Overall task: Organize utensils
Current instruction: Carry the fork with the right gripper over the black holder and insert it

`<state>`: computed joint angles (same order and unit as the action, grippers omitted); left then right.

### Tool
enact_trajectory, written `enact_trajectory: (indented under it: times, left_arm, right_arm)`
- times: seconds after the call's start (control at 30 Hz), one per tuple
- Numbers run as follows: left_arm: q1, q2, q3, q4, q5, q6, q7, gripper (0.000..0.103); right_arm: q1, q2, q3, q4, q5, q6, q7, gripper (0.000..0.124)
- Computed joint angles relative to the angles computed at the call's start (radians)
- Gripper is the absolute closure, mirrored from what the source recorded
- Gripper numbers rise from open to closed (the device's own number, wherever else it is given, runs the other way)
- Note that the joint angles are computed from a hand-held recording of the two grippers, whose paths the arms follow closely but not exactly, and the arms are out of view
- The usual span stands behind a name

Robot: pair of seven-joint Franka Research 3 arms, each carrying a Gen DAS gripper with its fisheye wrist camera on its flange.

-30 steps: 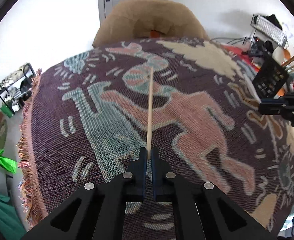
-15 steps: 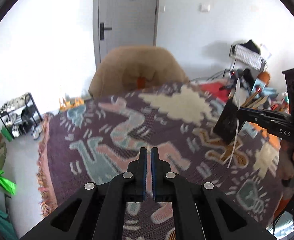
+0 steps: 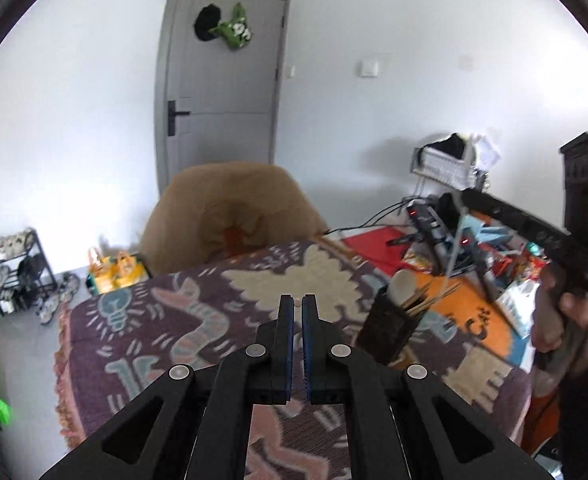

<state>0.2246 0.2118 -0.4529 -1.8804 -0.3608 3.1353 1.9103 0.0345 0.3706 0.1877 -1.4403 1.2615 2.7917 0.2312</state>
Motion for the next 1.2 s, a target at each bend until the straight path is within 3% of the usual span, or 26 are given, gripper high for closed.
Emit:
enact_trajectory:
  times: [0.13, 0.3, 0.67, 0.97, 1.07, 1.13, 1.2]
  left_arm:
    - [0.026, 0.011, -0.056, 0.036, -0.041, -0.018, 0.055, 0.1]
    - [0.008, 0.029, -0.064, 0.081, -0.073, -0.051, 0.102, 0.1]
    - [-0.1, 0.061, 0.009, 0.17, -0.092, -0.144, 0.138, 0.1]
    - [-0.173, 0.074, 0.069, 0.233, -0.062, -0.222, 0.128, 0.1]
    - [-0.19, 0.084, 0.082, 0.258, -0.043, -0.249, 0.117, 0.1]
    - [-0.2, 0.088, 0.091, 0.272, -0.025, -0.265, 0.111, 0.1]
    - [-0.213, 0.091, 0.102, 0.287, -0.003, -0.285, 0.099, 0.1]
  right_arm:
    - [-0.005, -0.002, 0.015, -0.011, 0.066, 0.06, -0.074, 0.113]
    - [0.003, 0.031, 0.011, 0.009, 0.062, 0.1, -0.084, 0.113]
    - [-0.028, 0.131, 0.04, 0.079, -0.04, 0.098, 0.01, 0.113]
    - [-0.043, 0.117, 0.015, 0.049, -0.172, 0.002, 0.167, 0.113]
    - [-0.058, 0.1, 0.013, 0.031, -0.19, -0.034, 0.199, 0.107]
    - [-0.076, 0.082, 0.027, 0.011, -0.148, -0.032, 0.167, 0.091]
    - [-0.09, 0.061, 0.034, -0.009, -0.097, -0.035, 0.127, 0.085]
